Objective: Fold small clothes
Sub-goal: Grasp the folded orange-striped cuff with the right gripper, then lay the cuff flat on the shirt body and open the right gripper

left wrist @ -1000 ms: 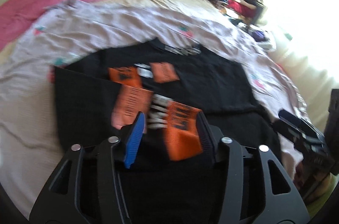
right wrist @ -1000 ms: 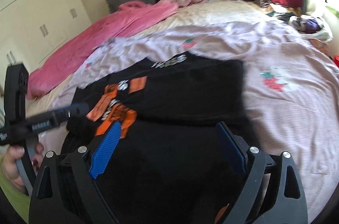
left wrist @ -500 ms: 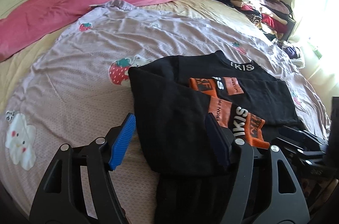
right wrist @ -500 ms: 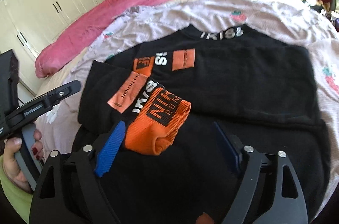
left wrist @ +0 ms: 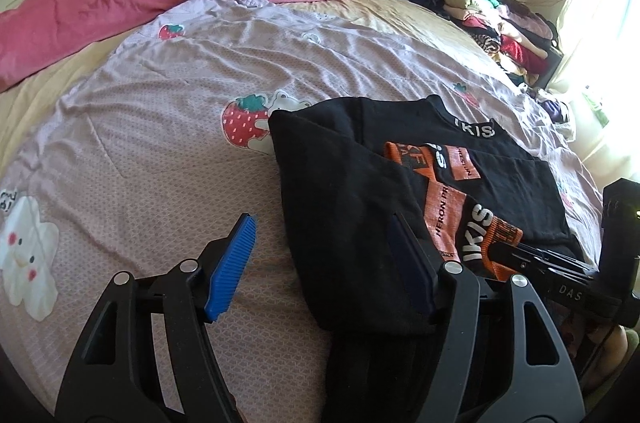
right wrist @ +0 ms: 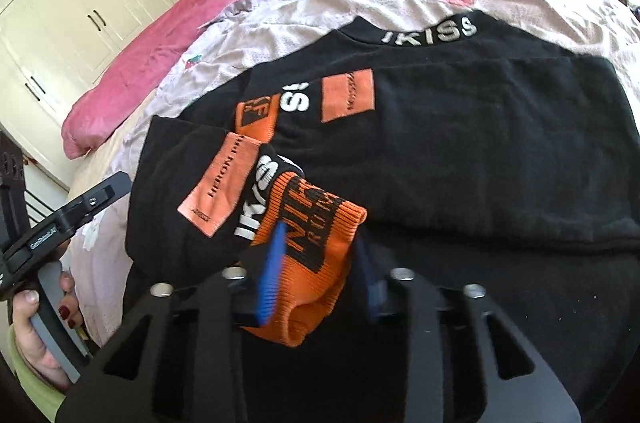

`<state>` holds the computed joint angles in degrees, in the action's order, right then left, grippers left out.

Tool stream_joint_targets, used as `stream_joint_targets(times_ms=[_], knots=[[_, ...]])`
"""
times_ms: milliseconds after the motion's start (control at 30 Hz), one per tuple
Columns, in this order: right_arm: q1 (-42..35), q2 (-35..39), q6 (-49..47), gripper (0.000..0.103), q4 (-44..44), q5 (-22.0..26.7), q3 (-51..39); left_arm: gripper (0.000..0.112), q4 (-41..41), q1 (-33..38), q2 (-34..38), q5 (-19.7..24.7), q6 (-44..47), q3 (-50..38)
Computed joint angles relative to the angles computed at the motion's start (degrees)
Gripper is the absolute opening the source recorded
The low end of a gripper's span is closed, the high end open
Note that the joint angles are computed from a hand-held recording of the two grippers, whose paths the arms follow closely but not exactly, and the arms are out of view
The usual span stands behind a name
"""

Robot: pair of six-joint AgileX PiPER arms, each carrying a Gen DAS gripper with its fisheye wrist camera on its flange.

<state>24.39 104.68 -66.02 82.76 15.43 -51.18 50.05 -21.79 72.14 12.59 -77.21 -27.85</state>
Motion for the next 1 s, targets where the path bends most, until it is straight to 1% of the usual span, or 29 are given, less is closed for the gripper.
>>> stream_joint_targets(times_ms=[33, 100, 200, 333, 400, 467, 500, 633, 700, 733, 800, 867, 933, 1000], knots=[[-0.1, -0.4, -3.4, 0.013, 2.9, 0.5, 0.3, 0.061, 0.5, 0.2, 0.0, -0.4, -0.3, 0.1], [0.5, -2.0, -8.3, 0.010, 6.8, -0.4, 1.3, 0.061, 2.1, 0.1, -0.1, -0.6, -1.5, 0.2], [1.3, -5.5, -16.6, 0.009, 12.9, -1.6, 2.6, 0.061, 2.4, -0.1, 0.0, -0.5, -1.6, -0.1], [1.3, -11.1, -23.3, 0.009, 16.1, -4.5, 3.2, 0.061, 1.5, -0.3, -0.2, -0.2, -0.7, -0.3], [0.1, -13.2, -21.3, 0.009, 12.6, -5.5, 2.5, 0.062, 1.0, -0.3, -0.3, -0.3, 0.1, -0.5], [-1.5, -14.6, -19.2, 0.009, 9.6, -6.1, 1.7, 0.065, -1.5, -0.2, -0.5, -0.9, 2.5, -0.8], [-2.8, -15.4, -17.4, 0.009, 7.2, -6.6, 1.3, 0.065, -2.9, -0.5, -0.4, -0.7, 3.9, -1.4], [-7.4, -16.8, -11.3, 0.008, -0.5, -7.4, 0.0, 0.065, -0.6, -3.8, 0.4, 3.7, 3.3, -4.5], [-9.8, -16.6, -6.5, 0.008, -6.0, -7.5, -0.6, 0.065, -2.9, -4.0, 0.6, 4.2, 5.8, -5.8], [-11.1, -16.4, -5.4, 0.008, -7.3, -7.4, -0.6, 0.065, -4.7, -3.9, 0.9, 4.2, 7.6, -6.5], [-13.2, -16.0, -6.6, 0.008, -6.2, -7.2, -0.2, 0.065, -6.5, -3.9, 1.6, 4.3, 9.6, -7.3], [-14.8, -15.6, -9.3, 0.008, -3.2, -6.8, 0.6, 0.065, -6.5, -4.3, 2.4, 4.8, 9.4, -7.9], [-16.4, -15.1, -15.1, 0.008, 3.3, -6.3, 1.5, 0.065, -7.0, -4.4, 3.2, 4.6, 9.8, -8.2], [-17.1, -14.8, -18.7, 0.008, 7.1, -6.5, 2.2, 0.065, -7.7, -4.8, 4.6, 4.9, 10.4, -8.9]])
